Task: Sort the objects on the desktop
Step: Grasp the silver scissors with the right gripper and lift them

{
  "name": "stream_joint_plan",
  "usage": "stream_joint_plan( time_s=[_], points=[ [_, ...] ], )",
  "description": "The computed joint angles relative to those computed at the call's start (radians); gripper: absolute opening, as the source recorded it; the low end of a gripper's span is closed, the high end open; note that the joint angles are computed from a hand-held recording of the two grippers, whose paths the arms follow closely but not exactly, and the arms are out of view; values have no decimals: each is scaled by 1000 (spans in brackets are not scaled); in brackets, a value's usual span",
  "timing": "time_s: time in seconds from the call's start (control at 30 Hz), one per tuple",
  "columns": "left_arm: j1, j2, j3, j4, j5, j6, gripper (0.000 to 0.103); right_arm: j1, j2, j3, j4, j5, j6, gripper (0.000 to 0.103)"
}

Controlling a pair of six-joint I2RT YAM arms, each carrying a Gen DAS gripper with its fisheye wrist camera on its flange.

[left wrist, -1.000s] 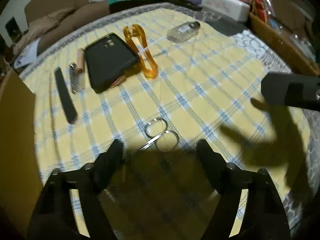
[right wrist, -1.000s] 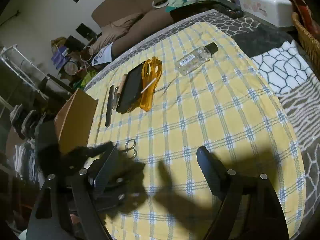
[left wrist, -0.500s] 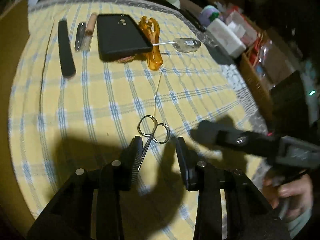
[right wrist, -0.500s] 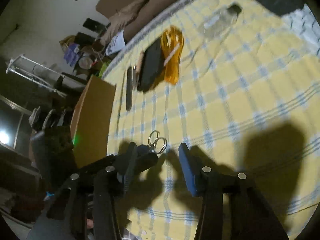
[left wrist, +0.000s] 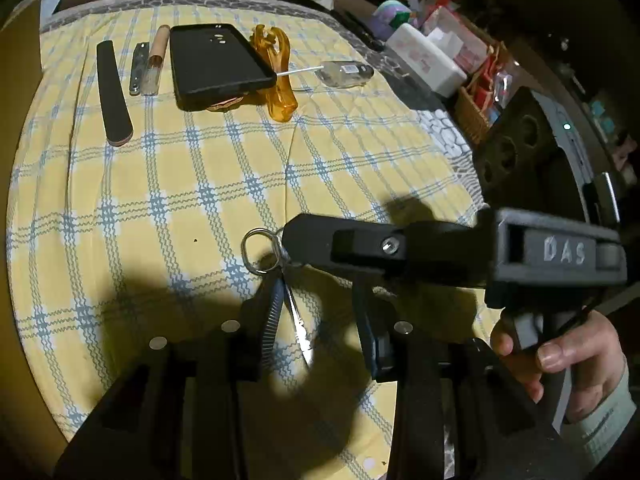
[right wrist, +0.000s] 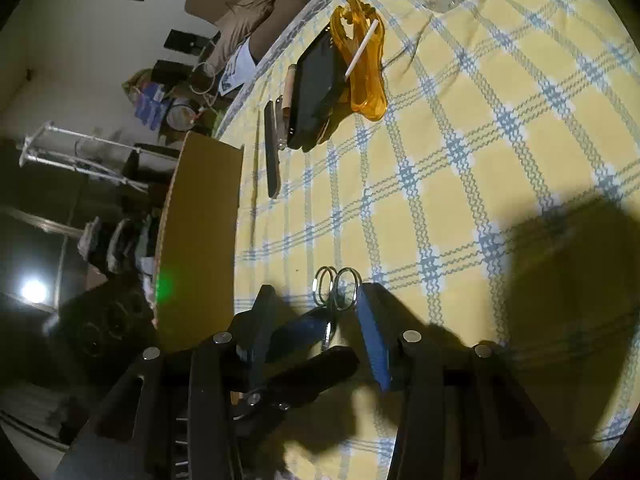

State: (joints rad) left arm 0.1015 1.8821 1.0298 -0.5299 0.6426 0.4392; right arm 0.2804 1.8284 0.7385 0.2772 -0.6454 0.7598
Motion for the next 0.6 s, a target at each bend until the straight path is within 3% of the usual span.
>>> stream_joint_plan(
  time_s=[0.07, 0.2, 0.33, 0.4, 0.53, 0.6],
  points=[
    [-4, -10, -15, 12, -5, 8, 33, -6, 11, -13, 72, -70, 46, 42],
    [-17, -30, -40, 46, -19, -12, 35, 18, -5, 3, 69, -87, 44, 42],
    [-22, -46, -66, 80, -28, -34, 35, 35, -10, 41, -30, -14, -1, 32],
    [-18, -47, -71, 86, -21, -45, 35, 39, -18, 66, -116, 49, -44, 35],
    [-18, -54, -79, 97, -31, -45, 35, 51, 5, 100, -179, 119, -117, 13],
    [-22, -58, -81, 100, -39, -51, 35, 50, 15, 90, -142, 120, -106, 10]
  ],
)
